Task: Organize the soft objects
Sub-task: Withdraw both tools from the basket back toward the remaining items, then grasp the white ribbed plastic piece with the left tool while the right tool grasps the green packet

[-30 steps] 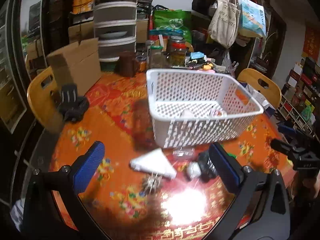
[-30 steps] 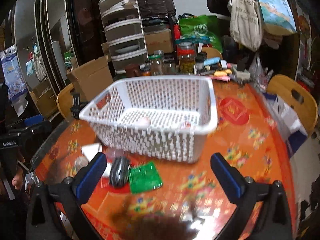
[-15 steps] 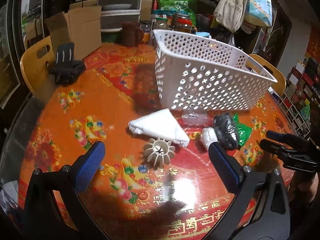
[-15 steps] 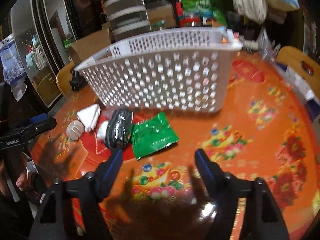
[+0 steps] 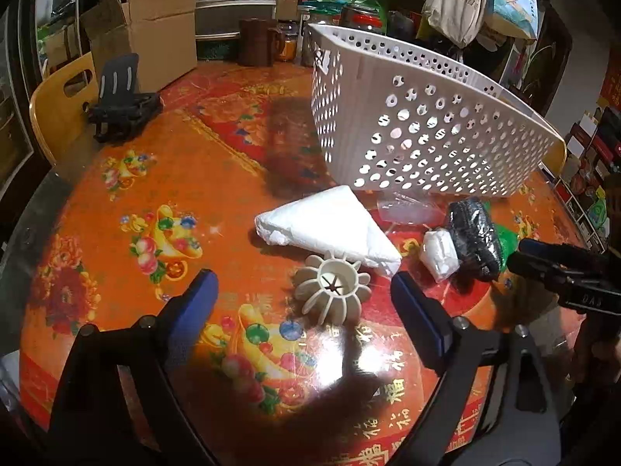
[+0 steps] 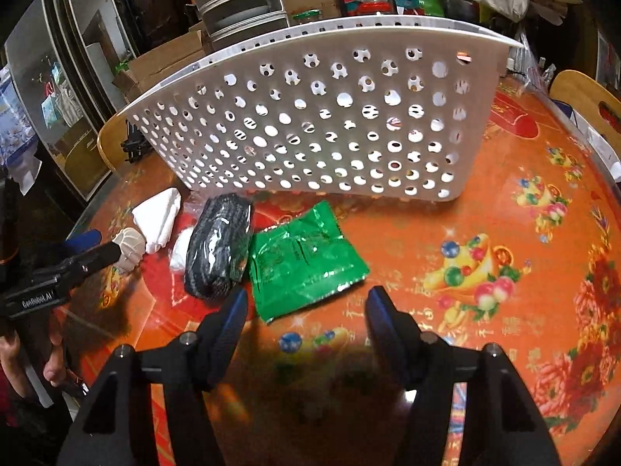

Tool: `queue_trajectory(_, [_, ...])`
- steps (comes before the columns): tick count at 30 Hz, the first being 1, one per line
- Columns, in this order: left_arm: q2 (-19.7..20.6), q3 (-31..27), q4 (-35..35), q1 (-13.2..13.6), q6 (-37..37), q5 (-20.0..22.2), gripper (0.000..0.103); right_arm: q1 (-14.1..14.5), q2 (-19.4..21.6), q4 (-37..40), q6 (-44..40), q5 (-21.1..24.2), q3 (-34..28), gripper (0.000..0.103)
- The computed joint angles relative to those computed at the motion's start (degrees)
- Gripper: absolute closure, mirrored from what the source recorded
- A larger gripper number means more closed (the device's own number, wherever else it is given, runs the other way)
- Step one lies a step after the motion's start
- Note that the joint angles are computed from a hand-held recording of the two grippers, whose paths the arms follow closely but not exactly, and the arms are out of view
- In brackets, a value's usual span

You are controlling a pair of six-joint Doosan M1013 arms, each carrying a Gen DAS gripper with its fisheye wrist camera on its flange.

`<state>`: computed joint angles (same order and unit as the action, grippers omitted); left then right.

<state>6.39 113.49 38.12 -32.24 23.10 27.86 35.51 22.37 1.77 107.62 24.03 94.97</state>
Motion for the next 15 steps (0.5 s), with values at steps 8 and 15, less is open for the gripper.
queue_trajectory(8, [1.29, -0.7, -1.03, 0.17, 1.63, -0.45, 0.014, 0.69, 1.67, -8.12, 5.93, 1.08, -2.21, 0.043])
queue_trajectory(15, [1.86, -0.92, -1.53, 0.36, 1.89, -0.38, 0.02, 0.36, 1.69, -8.39, 5.89, 0.84, -2.16, 0.073])
